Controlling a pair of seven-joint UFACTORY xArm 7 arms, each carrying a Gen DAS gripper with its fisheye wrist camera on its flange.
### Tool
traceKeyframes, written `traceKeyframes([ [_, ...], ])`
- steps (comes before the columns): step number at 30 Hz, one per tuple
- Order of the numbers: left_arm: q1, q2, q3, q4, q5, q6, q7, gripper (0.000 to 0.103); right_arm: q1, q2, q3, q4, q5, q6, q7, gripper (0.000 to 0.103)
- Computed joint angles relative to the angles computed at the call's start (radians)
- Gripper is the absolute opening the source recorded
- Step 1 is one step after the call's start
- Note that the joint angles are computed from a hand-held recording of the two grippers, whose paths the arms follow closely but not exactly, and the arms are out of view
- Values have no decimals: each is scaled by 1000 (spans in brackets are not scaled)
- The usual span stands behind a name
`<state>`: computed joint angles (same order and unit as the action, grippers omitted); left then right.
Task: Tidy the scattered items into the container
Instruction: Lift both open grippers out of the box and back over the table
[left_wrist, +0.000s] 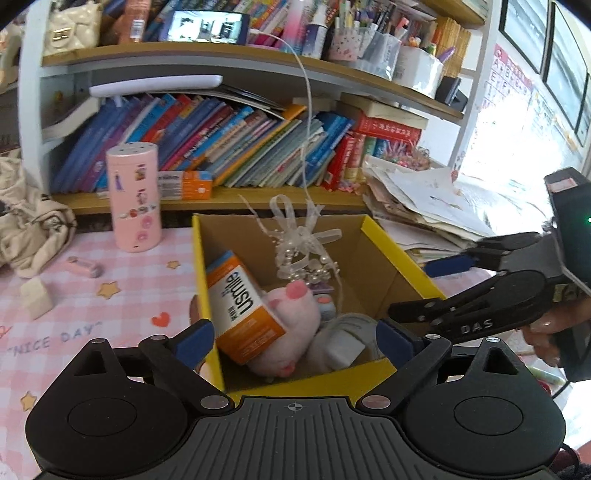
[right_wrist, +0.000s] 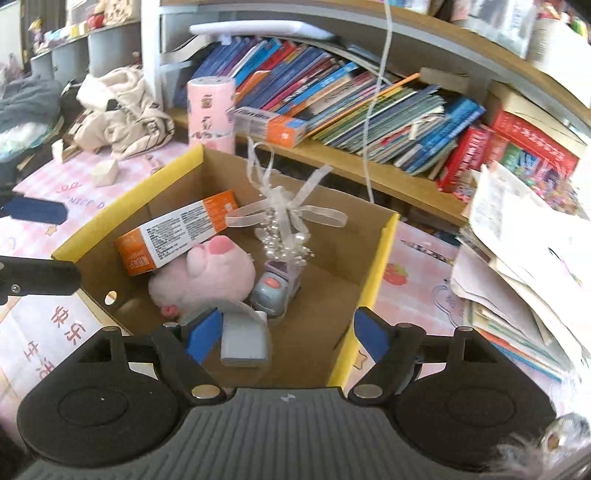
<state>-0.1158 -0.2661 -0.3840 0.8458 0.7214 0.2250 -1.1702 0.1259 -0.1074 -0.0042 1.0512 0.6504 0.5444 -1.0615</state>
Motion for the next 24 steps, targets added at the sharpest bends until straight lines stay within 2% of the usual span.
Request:
traceKeyframes([
  [4, 19, -33, -19, -29, 19, -2, -52, 98, -2, -47, -4, -53, -6, -26, 49, 79],
  [10, 32, -69, -22, -79, -13, -57, -26, 98, 11, -141, -4, -166, -85, -106, 173, 88],
  [15, 29, -108, -14, -133, -94, -95, 60, 98, 9, -223, 12, -261, -204, -168, 352, 89],
  [19, -43, -152, 42, -182, -199, -53, 200, 98, -16, -294, 54, -342, -317, -185, 535, 89],
  [24, -82, -257, 93, -271, -306, -12, 318, 99, -39, -379, 135, -430, -450, -175, 769, 90],
])
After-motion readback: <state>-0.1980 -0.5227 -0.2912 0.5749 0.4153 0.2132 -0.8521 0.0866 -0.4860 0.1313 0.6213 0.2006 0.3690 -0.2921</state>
